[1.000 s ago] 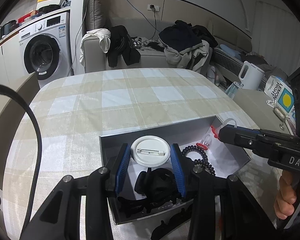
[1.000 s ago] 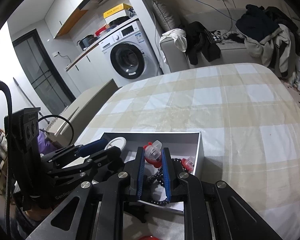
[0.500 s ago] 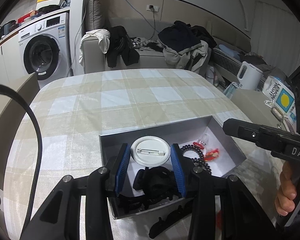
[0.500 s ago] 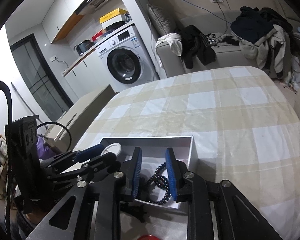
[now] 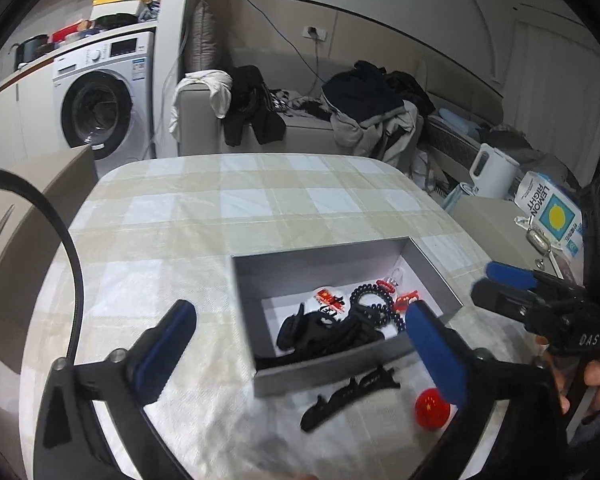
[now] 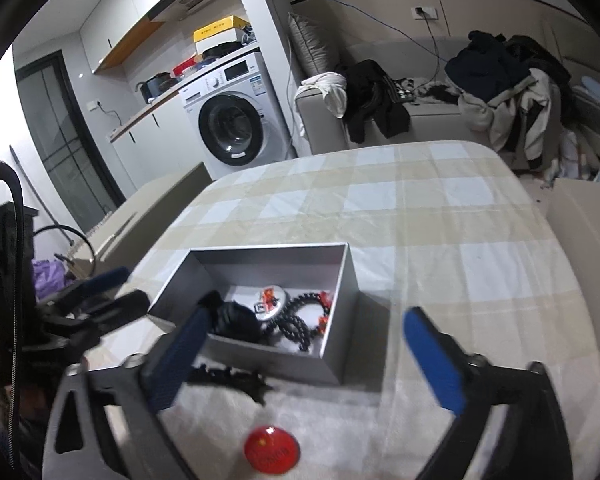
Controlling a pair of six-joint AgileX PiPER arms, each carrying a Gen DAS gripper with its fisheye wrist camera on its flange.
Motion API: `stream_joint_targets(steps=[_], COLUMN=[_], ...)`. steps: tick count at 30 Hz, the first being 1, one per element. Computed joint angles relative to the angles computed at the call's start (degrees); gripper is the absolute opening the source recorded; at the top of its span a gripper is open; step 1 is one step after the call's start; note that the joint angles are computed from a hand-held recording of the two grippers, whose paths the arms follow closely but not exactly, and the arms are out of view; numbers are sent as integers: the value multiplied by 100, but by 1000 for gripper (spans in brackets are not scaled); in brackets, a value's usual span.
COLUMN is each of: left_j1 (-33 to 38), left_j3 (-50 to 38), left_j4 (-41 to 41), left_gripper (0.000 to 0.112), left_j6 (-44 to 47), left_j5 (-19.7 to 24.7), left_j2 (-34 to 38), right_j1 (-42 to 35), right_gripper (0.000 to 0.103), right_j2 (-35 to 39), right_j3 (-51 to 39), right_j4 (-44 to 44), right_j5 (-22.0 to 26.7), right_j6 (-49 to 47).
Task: Organize jewelry
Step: 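Open the left tool to drop the badge while the right tool drops the ring, then lower the right tool onto the red 'China' badge and grasp it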
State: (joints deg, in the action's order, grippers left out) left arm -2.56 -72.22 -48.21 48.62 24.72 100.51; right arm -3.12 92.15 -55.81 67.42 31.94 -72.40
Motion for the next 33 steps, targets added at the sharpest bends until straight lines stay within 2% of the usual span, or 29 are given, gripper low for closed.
stream_joint_targets(steps=[5,12,18,22,29,33], left_j1=[-3,-22,23,106,173,1], left_j3=[603,1042,1382,1562,1895,1982], left_j4=[-47,-199,-584,-1184,-2733,-3257], left_gripper=[102,102,102,102,102,102], left_j6=[102,281,716,1417,2995,3543], left_j5=[-329,-364,-444,-453,-393,-702], left_j2=[-398,-640,-843,-903,-931,-883], right_j1=[-12,147,108,100,108,75], right_gripper=[103,103,103,103,103,103], right_j2=[-392,-705,-913,-1080,-1290,-1267], right_j3=[421,902,1232,1460,1845,1875], right_j4=[-73,-449,-290,145,917,891], right_j5=[-164,-501,-440,-527,-738,-775], right_j6=[-107,53,-92,-466,-1293,-1231])
